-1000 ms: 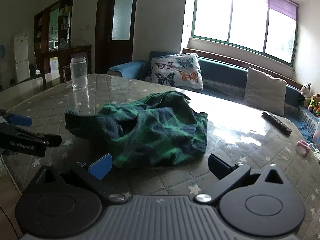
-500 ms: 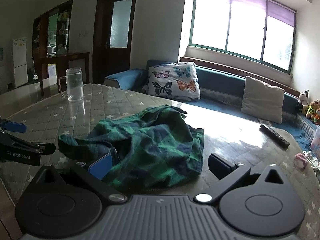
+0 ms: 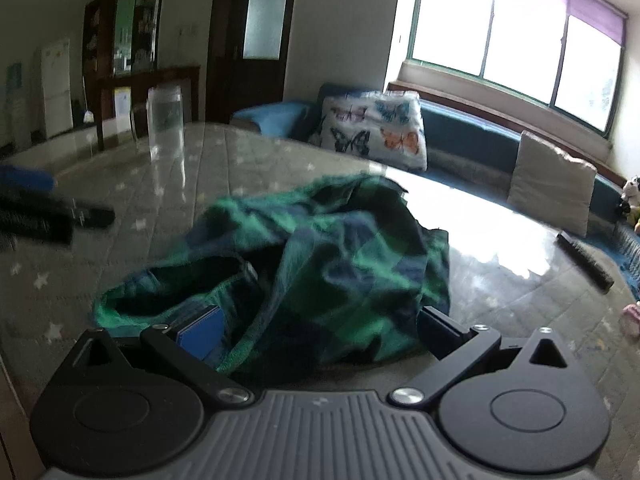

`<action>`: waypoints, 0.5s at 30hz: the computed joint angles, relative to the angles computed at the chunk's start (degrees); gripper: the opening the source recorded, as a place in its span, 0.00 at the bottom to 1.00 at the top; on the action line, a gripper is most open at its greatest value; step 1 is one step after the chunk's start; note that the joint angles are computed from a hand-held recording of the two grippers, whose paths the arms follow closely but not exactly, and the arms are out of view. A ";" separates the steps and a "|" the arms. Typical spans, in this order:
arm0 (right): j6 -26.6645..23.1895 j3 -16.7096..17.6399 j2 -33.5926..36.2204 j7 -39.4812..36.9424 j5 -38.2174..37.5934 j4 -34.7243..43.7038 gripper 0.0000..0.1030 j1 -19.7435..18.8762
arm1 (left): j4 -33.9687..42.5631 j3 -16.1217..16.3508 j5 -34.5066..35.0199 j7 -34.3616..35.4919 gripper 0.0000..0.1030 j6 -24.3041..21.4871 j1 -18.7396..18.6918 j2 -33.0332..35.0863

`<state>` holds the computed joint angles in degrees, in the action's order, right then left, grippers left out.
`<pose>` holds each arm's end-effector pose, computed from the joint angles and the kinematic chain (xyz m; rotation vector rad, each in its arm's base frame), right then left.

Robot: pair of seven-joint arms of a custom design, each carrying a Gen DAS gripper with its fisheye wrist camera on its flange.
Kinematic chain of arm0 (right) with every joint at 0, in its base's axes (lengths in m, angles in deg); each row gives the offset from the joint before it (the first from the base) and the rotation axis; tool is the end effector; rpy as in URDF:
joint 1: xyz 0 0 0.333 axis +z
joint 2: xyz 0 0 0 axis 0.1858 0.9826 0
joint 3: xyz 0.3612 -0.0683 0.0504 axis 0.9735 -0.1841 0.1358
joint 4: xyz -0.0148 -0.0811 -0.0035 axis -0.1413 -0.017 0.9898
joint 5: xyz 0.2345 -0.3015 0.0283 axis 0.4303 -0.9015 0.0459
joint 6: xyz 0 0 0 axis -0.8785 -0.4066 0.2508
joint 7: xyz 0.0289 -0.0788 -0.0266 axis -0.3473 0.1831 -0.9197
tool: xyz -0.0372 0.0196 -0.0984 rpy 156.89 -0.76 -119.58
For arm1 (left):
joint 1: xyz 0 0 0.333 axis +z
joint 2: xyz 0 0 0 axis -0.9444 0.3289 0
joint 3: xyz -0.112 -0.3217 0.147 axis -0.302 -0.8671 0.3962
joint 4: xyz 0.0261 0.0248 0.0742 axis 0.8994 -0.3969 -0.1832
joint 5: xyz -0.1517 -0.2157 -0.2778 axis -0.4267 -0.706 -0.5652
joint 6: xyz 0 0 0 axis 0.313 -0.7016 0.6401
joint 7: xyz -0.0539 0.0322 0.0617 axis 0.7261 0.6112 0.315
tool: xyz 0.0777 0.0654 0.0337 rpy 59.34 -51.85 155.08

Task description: Fold clothes

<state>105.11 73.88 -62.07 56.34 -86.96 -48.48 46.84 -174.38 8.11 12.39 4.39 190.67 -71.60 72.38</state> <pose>0.6264 0.3143 0.5257 -1.9659 1.2469 -0.7506 0.5891 -0.1032 0.5198 -1.6441 1.5364 -0.7237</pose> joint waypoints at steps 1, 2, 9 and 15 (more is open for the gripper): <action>-0.93 1.05 0.40 -0.90 0.76 0.34 1.00 -0.83 | 0.37 -0.05 -0.27 0.48 1.00 -0.01 -0.01 0.30; -1.86 2.01 0.82 -1.75 1.49 0.72 1.00 -1.59 | 0.75 -0.07 -0.55 0.98 1.00 0.00 -0.06 0.60; -5.61 4.93 2.82 -4.77 4.35 1.90 1.00 -4.10 | 4.26 0.02 -3.89 6.65 1.00 0.48 -1.43 3.77; -5.11 6.03 1.92 -6.72 5.48 1.58 1.00 -5.13 | 7.29 0.71 -8.15 12.57 1.00 0.47 -3.17 6.62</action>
<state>100.00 79.91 -60.14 49.62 -81.48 -46.90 41.71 -167.09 8.83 4.24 16.96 191.14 -74.78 79.00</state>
